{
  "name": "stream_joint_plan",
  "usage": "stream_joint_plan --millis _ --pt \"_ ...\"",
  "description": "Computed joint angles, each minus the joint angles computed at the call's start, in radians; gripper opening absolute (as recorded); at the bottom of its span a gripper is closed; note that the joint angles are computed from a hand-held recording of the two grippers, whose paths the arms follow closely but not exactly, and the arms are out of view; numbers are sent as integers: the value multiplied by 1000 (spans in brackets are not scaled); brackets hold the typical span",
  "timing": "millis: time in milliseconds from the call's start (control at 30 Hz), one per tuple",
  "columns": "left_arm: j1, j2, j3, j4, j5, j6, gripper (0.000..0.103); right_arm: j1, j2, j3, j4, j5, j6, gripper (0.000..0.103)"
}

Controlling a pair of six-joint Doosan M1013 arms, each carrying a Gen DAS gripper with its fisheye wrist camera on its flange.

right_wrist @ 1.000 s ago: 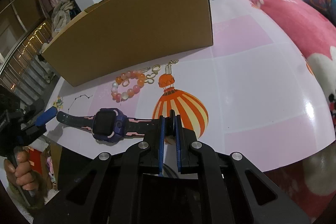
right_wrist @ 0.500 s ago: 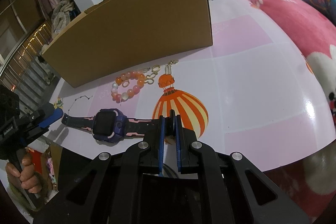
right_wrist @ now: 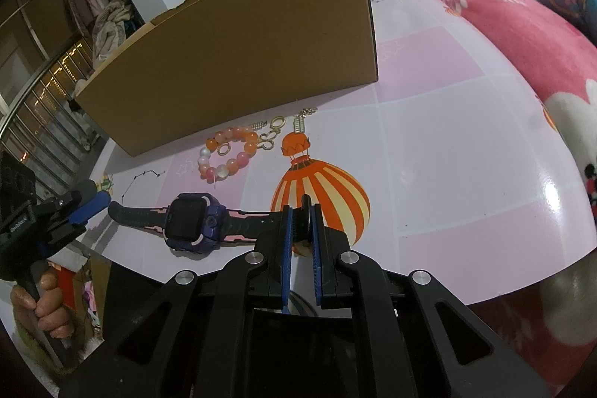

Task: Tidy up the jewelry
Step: 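Grasp the watch strap's free end with the left tool while the right tool holds the watch, then lift the black smartwatch with both tools and carry it over the box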

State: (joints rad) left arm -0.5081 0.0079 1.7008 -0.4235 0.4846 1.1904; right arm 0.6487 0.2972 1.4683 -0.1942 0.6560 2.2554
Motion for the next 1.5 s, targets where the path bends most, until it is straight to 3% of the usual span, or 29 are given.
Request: stream_joint_plan --millis 67,100,300,467,533,800,1067,1200,1367,1500 --pt "-6 6 -17 108 44 -87 48 -1 0 0 1 -2 1 8" --pt "0 17 -25 84 82 -79 47 -1 0 1 2 -2 -1 8" --pt "7 14 -24 66 88 -92 48 -1 -2 4 4 -8 -4 8" --pt "47 19 6 -296 81 152 48 -3 -4 9 9 -17 -8 8" --pt "44 21 10 -329 76 178 48 -4 -4 10 8 -20 -9 8" --pt "-2 32 -31 -78 77 24 44 -7 -8 22 17 -43 -13 8" --pt "-50 48 -75 189 144 -97 22 -7 -11 27 17 -54 -7 7" --pt "-83 51 -96 299 166 -115 16 -5 -24 42 14 -82 1 4" --pt "-92 40 -103 265 144 -39 14 -1 -53 61 12 -124 0 3" --pt "-105 29 -115 243 131 22 14 16 -73 63 -76 -125 51 3"
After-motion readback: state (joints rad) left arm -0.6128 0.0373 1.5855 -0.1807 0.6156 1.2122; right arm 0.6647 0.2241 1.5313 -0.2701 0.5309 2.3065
